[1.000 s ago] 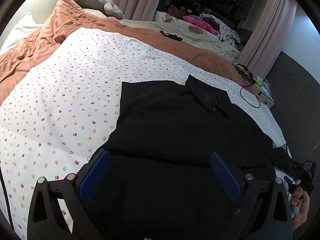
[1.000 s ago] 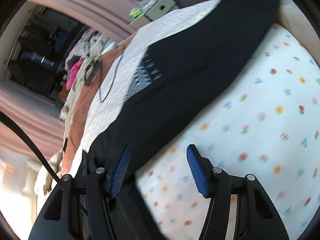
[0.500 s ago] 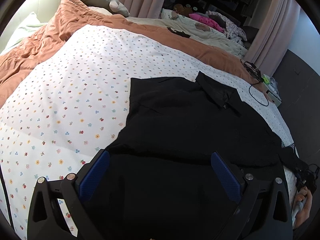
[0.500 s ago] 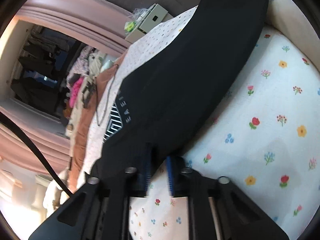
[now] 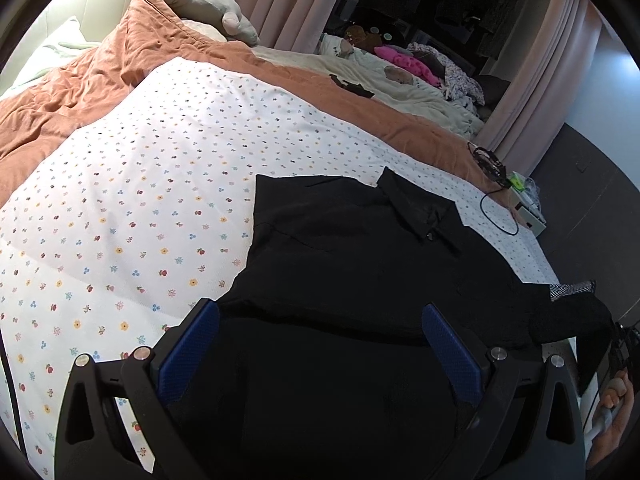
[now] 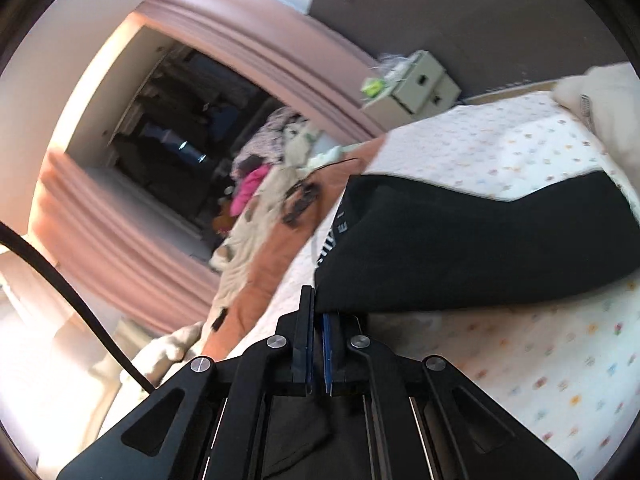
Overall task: Fold large clothes
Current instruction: 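Lift the sleeve with the right gripper and fold it across the shirt body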
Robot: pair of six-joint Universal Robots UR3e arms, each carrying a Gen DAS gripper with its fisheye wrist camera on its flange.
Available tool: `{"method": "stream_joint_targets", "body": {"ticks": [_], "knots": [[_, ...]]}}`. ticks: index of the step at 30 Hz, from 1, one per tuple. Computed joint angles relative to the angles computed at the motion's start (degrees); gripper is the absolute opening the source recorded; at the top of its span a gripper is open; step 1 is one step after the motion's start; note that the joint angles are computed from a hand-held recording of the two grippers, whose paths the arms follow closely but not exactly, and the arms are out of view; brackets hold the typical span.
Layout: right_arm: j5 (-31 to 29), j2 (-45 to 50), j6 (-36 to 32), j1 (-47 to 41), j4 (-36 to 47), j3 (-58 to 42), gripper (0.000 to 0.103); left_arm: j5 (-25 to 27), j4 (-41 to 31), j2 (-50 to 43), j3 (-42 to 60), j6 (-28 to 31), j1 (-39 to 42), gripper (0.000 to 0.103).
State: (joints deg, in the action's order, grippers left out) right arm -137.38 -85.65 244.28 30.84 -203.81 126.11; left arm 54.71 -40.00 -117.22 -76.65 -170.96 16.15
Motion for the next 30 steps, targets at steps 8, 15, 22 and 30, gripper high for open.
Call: {"method": "stream_joint_targets", "body": {"ticks": [8, 15, 22, 30], "knots": [[0.83, 14.83, -5.57, 5.66, 4.94, -22.77, 0.0, -5.64, -3.63, 2.88, -1.26, 1.06, 3.78, 0.103], [7.83, 22.09, -5.85, 3.66, 6.48, -31.33, 0.0, -9.16, -5.99, 2.61, -0.39, 0.71, 6.07, 0.103], [27.17, 23.45, -5.89, -8.06, 20.7, -36.62, 0.001, -9.09, -7.56, 0.87, 2.49, 0.76, 6.48, 0.103], [46.38, 22.25, 2.39, -16.55, 23.07, -30.71, 0.057, -6.45, -7.3, 0.8, 3.04, 2.41, 4.9, 0.103]]}}
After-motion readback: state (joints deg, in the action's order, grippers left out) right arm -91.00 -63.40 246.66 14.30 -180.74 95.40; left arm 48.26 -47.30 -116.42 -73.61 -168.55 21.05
